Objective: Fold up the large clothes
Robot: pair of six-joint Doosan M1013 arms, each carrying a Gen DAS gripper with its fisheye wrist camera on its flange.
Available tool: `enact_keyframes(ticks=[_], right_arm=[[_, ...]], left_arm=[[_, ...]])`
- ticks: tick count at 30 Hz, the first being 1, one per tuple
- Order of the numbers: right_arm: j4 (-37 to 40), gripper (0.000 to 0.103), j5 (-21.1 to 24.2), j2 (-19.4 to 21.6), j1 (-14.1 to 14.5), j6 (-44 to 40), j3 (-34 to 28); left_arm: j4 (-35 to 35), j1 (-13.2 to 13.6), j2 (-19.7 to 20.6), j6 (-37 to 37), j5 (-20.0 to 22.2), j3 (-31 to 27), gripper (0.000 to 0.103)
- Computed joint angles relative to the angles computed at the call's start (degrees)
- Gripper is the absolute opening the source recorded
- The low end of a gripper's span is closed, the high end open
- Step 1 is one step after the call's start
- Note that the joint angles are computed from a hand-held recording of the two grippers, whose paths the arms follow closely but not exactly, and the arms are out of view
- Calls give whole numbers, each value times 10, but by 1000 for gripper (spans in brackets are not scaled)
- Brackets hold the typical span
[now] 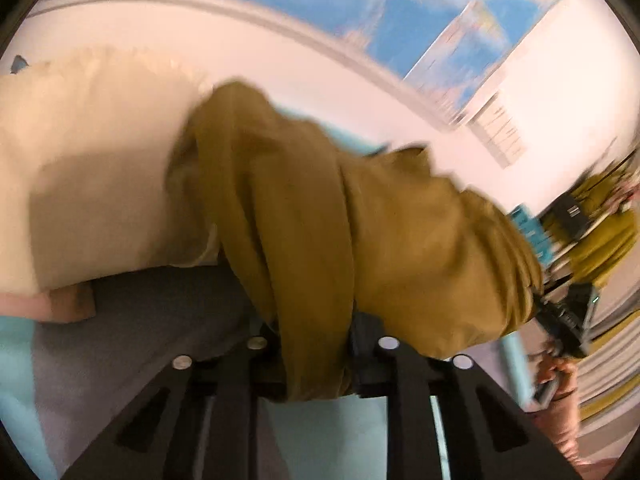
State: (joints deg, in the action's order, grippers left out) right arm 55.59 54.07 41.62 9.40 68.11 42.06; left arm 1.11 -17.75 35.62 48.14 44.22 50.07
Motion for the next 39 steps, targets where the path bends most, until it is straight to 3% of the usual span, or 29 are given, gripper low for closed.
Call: enact_keyframes(ticks=[3,6,8,10,11,12,14,15,17,19,21,25,29,30,32,34,35,37,39], right_arm=[[59,18,-3,-44,-10,-75,52],[102,12,3,-80,-25,-110,111],[77,1,-14,-101,-31,-91,150],[25,1,-2,-101,-34,-23,166],[-18,1,2,-99,-31,14,165],[-43,2,10,-95,-28,35,167],[-51,2,1,-95,-25,51,174],[-60,6,-9,-97,-24,55,176],[-114,22,-44,-107,-18,94,178],[-159,51,-85,-116,-11,121,177],[-141,56,-107,-121,-4,84,176],[-159,62,-29,-77,22,31,87],[-243,62,69,-6,57,52,-37],[-242,62,87,9,60,52,-60],[-273,58,113,33,69,64,-97],[-311,35,129,52,78,67,-128],[-317,29,124,53,79,69,-129],[-310,3,108,49,78,65,-123],[-307,3,66,39,77,66,-113]], left_arm=[[-40,-3,-40,28,-34,50,17],[-68,-11,-67,33,-39,99,17],[-78,-18,-75,12,-20,128,17],[-96,-21,-74,7,-17,145,20],[-111,-21,-78,7,-40,162,23],[-102,-23,-81,0,-54,169,28],[-34,-30,-78,-38,-29,151,37],[20,-38,-75,-62,-4,136,41],[78,-47,-66,-70,37,107,52],[133,-56,-61,-75,61,84,61],[166,-63,-54,-71,80,65,68],[194,-70,-29,-38,115,15,72],[155,-64,-2,16,127,-23,72],[154,-65,11,30,146,-42,72],[153,-64,23,40,163,-57,72],[151,-63,35,43,178,-74,72],[148,-62,34,44,177,-71,72],[136,-58,33,42,174,-68,72],[130,-56,29,44,171,-62,72]])
